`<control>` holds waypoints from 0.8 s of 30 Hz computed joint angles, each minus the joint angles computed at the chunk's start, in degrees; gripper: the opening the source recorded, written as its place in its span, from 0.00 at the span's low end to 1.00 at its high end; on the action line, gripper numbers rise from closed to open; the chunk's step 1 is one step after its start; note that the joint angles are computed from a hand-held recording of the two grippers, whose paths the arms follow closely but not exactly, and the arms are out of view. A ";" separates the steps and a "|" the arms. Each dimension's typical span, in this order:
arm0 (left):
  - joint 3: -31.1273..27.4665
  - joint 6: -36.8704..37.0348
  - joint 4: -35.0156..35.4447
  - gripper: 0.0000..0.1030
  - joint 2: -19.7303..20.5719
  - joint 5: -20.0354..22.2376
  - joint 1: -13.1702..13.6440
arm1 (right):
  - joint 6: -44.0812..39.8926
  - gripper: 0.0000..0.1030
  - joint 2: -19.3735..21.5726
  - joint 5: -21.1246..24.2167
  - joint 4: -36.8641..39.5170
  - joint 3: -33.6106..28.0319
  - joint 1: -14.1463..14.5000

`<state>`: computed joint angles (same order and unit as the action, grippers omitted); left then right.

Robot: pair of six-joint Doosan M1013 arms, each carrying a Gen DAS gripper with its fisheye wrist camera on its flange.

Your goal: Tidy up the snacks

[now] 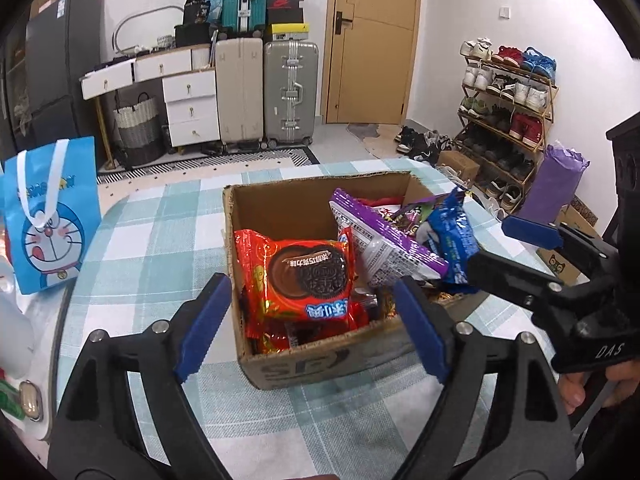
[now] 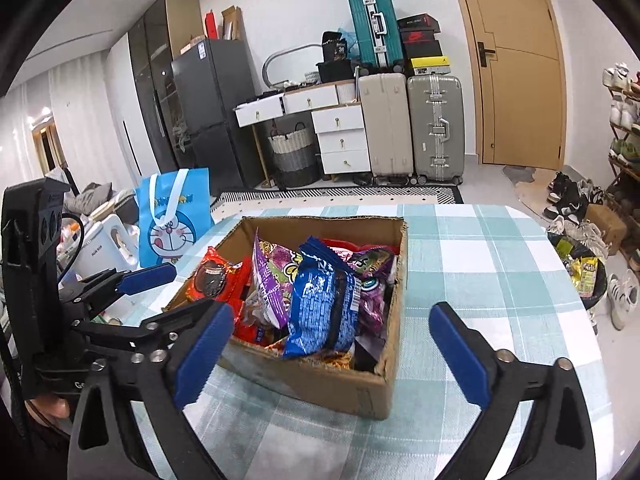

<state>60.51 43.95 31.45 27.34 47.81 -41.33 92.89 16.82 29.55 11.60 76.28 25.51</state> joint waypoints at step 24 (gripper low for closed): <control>16.16 -20.22 17.90 0.99 -9.94 -2.73 -4.64 | -4.49 1.00 -7.29 -15.97 1.89 13.10 2.10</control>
<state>76.66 23.72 49.35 17.39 45.08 -45.97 88.40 9.53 13.58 13.49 89.39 27.61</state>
